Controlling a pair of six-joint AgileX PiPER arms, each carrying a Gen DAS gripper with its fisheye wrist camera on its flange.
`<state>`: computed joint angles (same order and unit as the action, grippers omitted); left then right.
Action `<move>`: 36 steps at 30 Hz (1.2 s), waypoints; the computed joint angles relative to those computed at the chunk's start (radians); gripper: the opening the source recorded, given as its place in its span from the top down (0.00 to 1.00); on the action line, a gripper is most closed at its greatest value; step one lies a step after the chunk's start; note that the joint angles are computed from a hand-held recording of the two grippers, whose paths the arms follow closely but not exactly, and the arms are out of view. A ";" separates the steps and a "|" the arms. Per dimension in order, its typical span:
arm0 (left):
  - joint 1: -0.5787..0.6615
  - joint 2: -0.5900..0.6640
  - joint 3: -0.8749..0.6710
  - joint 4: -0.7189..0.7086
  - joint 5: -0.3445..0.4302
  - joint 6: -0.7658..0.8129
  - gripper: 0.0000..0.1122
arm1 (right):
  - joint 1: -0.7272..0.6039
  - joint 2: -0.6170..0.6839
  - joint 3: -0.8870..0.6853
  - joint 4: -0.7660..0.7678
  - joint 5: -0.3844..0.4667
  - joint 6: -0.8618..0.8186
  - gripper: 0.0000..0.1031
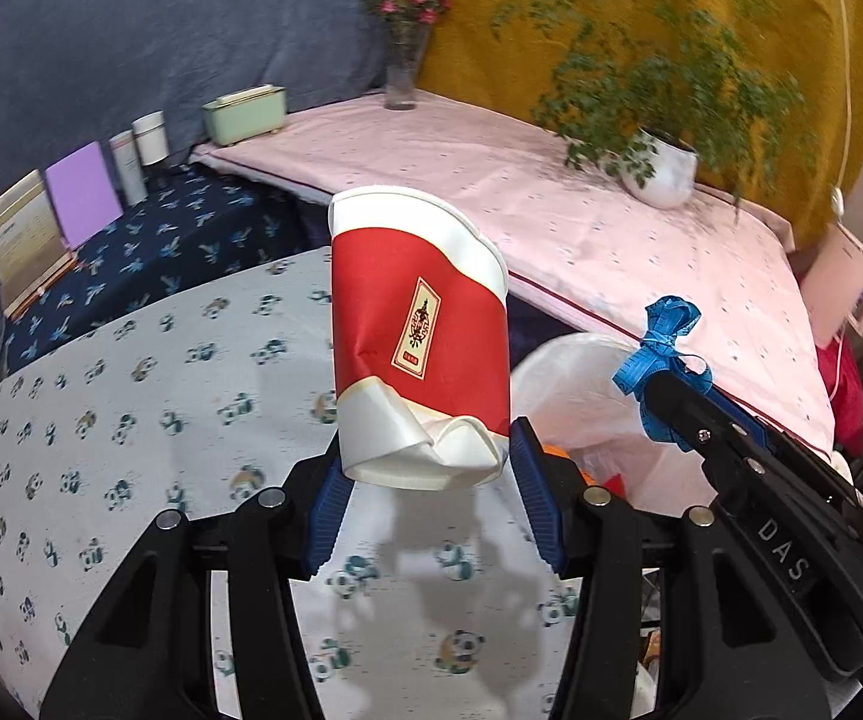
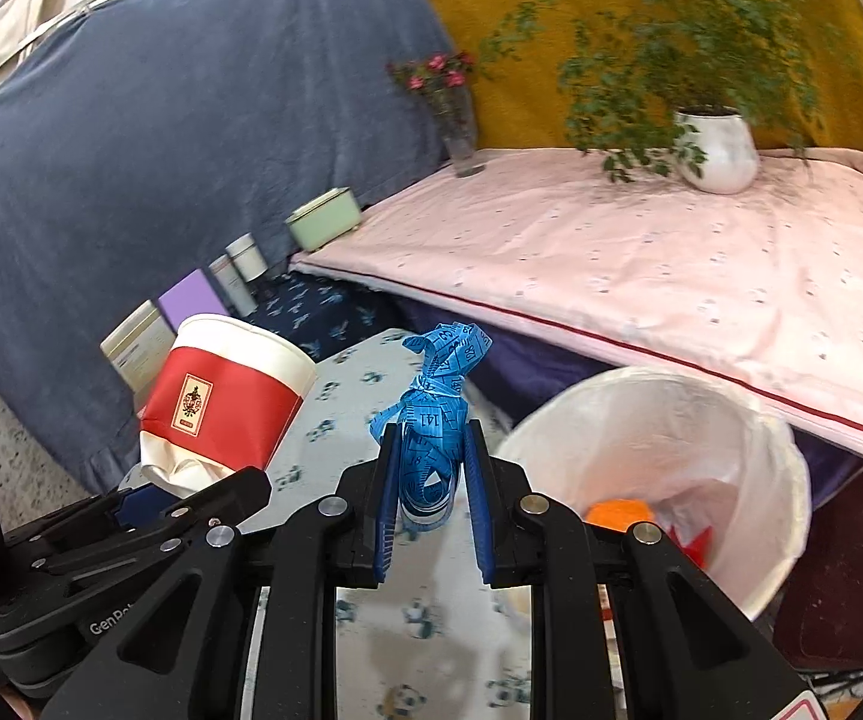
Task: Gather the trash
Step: 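Lift the paper cup and blue cord and carry them over the bin, then open the left tool to drop the cup while the right tool drops the cord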
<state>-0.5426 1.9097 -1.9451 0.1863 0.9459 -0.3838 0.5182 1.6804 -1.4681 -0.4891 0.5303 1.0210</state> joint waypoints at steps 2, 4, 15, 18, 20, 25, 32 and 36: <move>-0.030 0.033 -0.043 0.007 0.018 0.001 0.56 | -0.030 -0.037 0.061 -0.004 -0.023 0.015 0.81; -0.053 0.063 -0.084 0.013 0.036 0.005 0.56 | -0.058 -0.061 0.104 -0.003 -0.042 0.025 0.81; -0.136 0.240 -0.331 0.022 0.155 0.050 0.56 | -0.184 -0.137 0.273 0.063 -0.139 0.008 0.81; -0.146 0.270 -0.371 0.023 0.175 0.058 0.56 | -0.206 -0.145 0.302 0.079 -0.159 -0.001 0.81; -0.150 0.289 -0.397 0.022 0.189 0.062 0.56 | -0.214 -0.148 0.312 0.084 -0.167 -0.002 0.81; -0.158 0.341 -0.474 0.016 0.228 0.080 0.56 | -0.234 -0.146 0.329 0.105 -0.183 -0.019 0.81; -0.165 0.394 -0.556 0.020 0.259 0.094 0.55 | -0.249 -0.133 0.329 0.124 -0.187 -0.030 0.76; -0.165 0.410 -0.580 0.031 0.270 0.090 0.50 | -0.252 -0.125 0.327 0.107 -0.189 -0.010 0.68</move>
